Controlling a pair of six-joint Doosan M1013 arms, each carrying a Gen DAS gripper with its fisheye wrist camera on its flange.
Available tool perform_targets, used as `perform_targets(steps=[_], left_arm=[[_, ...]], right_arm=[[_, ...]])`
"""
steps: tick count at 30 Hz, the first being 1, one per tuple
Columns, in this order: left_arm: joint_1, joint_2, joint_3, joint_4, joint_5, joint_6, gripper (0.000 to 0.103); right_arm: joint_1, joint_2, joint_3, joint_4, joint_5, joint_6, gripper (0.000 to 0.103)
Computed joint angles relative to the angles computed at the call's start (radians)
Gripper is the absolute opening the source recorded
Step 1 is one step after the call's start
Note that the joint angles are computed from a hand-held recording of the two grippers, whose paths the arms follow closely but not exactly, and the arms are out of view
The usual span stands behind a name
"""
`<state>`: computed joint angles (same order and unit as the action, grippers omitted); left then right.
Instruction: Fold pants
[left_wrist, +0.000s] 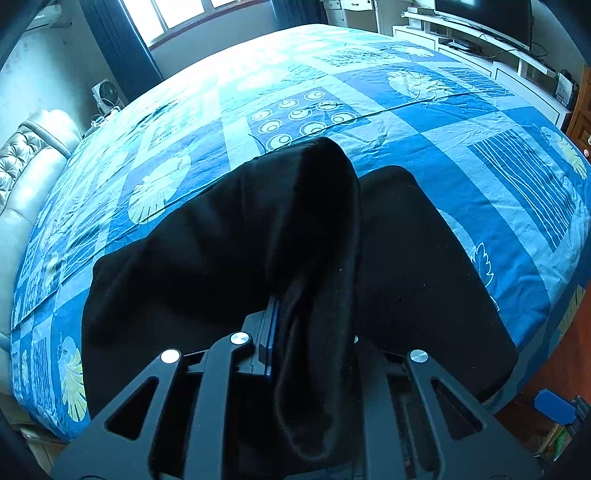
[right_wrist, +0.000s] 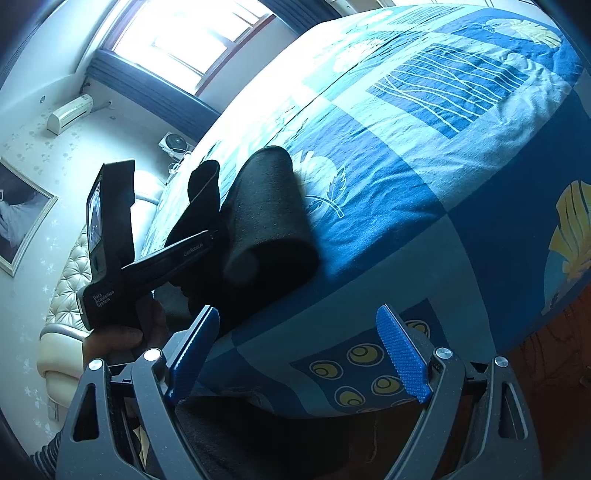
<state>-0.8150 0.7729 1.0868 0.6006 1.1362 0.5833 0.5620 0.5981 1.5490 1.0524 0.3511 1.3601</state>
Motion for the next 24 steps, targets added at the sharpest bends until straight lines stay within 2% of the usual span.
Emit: perform_targets(steps=[3, 5, 6, 7, 8, 10, 11, 14, 17, 20, 21, 24], left_arm=[[0.0, -0.007, 0.009, -0.006, -0.027, 0.0, 0.025], [-0.001, -0.017, 0.022, -0.007, -0.057, -0.002, 0.036], [-0.002, -0.029, 0.038, -0.015, -0.09, -0.003, 0.047], [-0.001, -0.041, 0.054, -0.021, -0.123, -0.003, 0.054], [-0.001, -0.054, 0.072, -0.027, -0.156, -0.007, 0.057], [-0.001, -0.086, 0.115, -0.049, -0.237, -0.006, 0.072], [0.0, -0.103, 0.135, -0.063, -0.272, -0.005, 0.076], [0.005, -0.171, 0.229, -0.083, -0.409, -0.05, 0.082], [0.017, -0.248, 0.341, -0.042, -0.524, -0.176, 0.089], [0.031, -0.315, 0.439, 0.061, -0.544, -0.338, 0.09], [0.035, -0.328, 0.459, 0.084, -0.534, -0.375, 0.09], [0.057, -0.375, 0.536, 0.143, -0.499, -0.499, 0.09]], right_arm=[[0.001, -0.002, -0.002, -0.033, -0.002, 0.029, 0.086], [0.0, -0.005, -0.002, -0.05, -0.005, 0.05, 0.086], [-0.001, -0.005, -0.004, -0.06, -0.005, 0.06, 0.086], [-0.002, -0.006, -0.005, -0.074, -0.006, 0.073, 0.086], [-0.002, -0.008, -0.006, -0.093, -0.011, 0.088, 0.086], [-0.001, -0.012, -0.009, -0.131, -0.024, 0.12, 0.086], [-0.001, -0.015, -0.01, -0.144, -0.03, 0.13, 0.086], [-0.002, -0.021, -0.016, -0.132, -0.04, 0.112, 0.086], [-0.009, -0.019, -0.034, -0.002, -0.02, -0.021, 0.086], [-0.021, 0.009, -0.081, 0.2, 0.057, -0.217, 0.086], [-0.024, 0.026, -0.107, 0.215, 0.087, -0.229, 0.086], [-0.023, 0.083, -0.211, 0.118, 0.139, -0.173, 0.086]])
